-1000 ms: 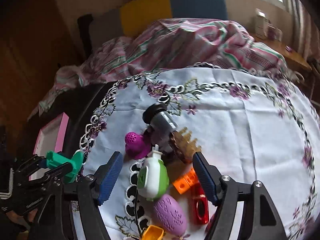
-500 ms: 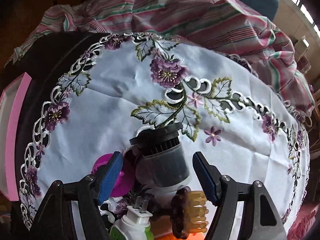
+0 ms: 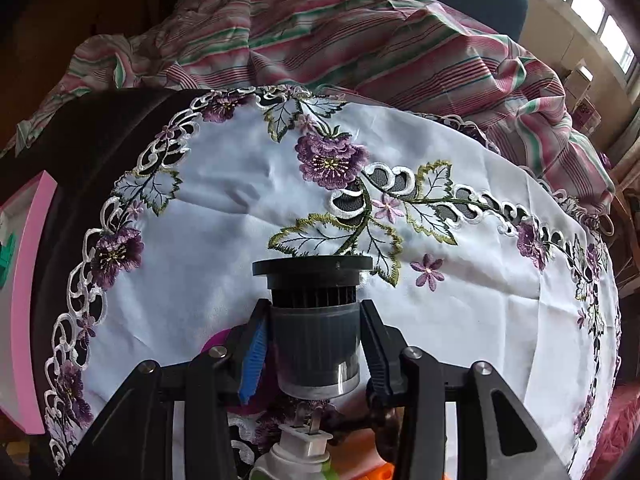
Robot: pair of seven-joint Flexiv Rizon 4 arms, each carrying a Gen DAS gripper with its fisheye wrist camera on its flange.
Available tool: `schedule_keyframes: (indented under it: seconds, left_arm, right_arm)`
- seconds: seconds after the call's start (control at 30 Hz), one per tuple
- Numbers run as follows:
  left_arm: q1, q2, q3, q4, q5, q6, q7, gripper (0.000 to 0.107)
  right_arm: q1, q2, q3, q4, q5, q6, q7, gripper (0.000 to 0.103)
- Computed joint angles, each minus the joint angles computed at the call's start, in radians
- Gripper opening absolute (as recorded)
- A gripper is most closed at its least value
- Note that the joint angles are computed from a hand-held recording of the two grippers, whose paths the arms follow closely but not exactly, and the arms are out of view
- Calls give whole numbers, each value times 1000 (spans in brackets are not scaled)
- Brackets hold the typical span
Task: Organize rigid objects
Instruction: 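Carry the green piece into the tray and open the left gripper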
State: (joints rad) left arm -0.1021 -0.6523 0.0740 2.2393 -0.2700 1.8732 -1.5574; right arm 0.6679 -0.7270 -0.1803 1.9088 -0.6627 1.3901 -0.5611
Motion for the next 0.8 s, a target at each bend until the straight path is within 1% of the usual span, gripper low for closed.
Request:
schedule_keyframes:
  seconds: [0.03,0.07,0.1,0.13,0.2,0.3,0.37,0.43,0.53,0.57,0.67,0.77,0.8]
  left_arm:
    - [10,10,-10,19,2,18,-14,48]
    - [25,22,-24,39,9,41,-29,61]
    - [34,33,-30,66,15,81,-49,66]
    - [30,46,-28,92,17,120,-66,68]
    - [41,79,-40,148,39,187,-93,68]
    - [15,130,-34,225,48,262,-109,68]
    - [-12,162,-26,258,42,284,-96,68]
    - [-58,190,-15,297,15,316,-82,68]
    - [-91,228,-21,343,-7,349,-75,68]
    - [-93,237,-26,354,-8,355,-75,68]
    - [-127,255,-29,388,-44,369,-68,68]
    - [-164,261,-30,409,-86,378,-53,68]
    - [-202,263,-21,415,-134,380,-29,68]
  right_arm:
    - [21,6,-26,12,-9,14,23,44]
    - [41,12,-51,26,-19,31,44,44]
    - [62,19,-79,38,-29,48,66,44]
    - [87,26,-111,51,-41,65,90,44]
    - [147,40,-185,85,-62,109,143,44]
    - [225,50,-271,116,-64,156,191,44]
    - [281,59,-325,148,-43,201,206,44]
    - [373,64,-413,192,-21,254,220,44]
    - [503,61,-524,249,33,329,218,44]
    - [529,63,-539,266,53,355,210,44]
    - [546,71,-503,295,95,421,178,44]
    - [529,72,-423,297,113,440,148,44]
    - [528,69,-402,295,117,433,137,44]
